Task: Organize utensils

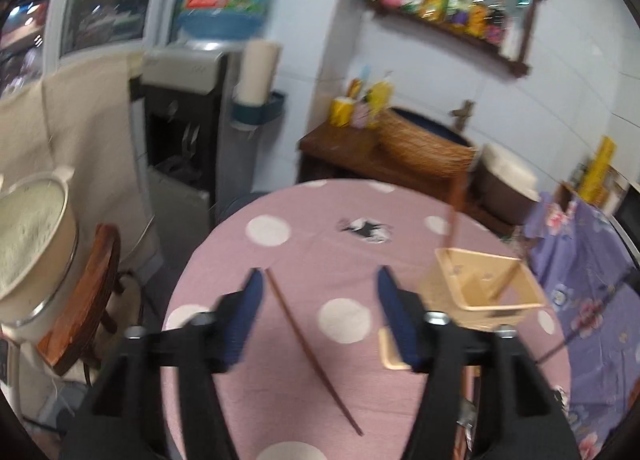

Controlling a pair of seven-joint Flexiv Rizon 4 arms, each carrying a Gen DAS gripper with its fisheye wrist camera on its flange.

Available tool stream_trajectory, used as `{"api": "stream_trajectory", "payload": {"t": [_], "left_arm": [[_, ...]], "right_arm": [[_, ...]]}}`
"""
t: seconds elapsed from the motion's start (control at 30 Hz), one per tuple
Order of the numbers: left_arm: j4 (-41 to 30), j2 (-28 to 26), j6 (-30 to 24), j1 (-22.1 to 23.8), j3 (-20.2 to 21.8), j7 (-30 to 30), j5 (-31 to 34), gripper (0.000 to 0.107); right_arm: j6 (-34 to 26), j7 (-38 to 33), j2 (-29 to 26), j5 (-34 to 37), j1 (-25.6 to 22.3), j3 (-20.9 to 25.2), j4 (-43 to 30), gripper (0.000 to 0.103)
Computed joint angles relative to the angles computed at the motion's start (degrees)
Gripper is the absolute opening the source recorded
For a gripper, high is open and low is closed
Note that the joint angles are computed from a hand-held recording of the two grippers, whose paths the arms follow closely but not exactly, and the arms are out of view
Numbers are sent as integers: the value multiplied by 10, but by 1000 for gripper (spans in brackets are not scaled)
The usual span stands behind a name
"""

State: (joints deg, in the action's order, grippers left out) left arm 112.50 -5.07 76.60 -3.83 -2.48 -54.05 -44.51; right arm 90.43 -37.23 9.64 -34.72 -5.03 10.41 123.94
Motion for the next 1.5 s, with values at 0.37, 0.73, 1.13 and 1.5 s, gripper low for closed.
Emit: {"api": "stream_trajectory", "payload": {"t": [0.37,0.73,1.13,1.5], "left_arm": [[-161,-155,-126,15,52,-289,301,47],[-239,-215,-168,0,70,-370,409,20],[-200,-192,-108,27,35,-353,378,9],[4,-9,82,93,-128,38,-27,8]], "right_arm": [[18,48,6,-76,-45,21,7,8],[25,39,-5,-76,-33,15,3,8],[37,39,-6,-69,-36,15,5,8],[57,-2,9,-18,-26,19,13,8]]}}
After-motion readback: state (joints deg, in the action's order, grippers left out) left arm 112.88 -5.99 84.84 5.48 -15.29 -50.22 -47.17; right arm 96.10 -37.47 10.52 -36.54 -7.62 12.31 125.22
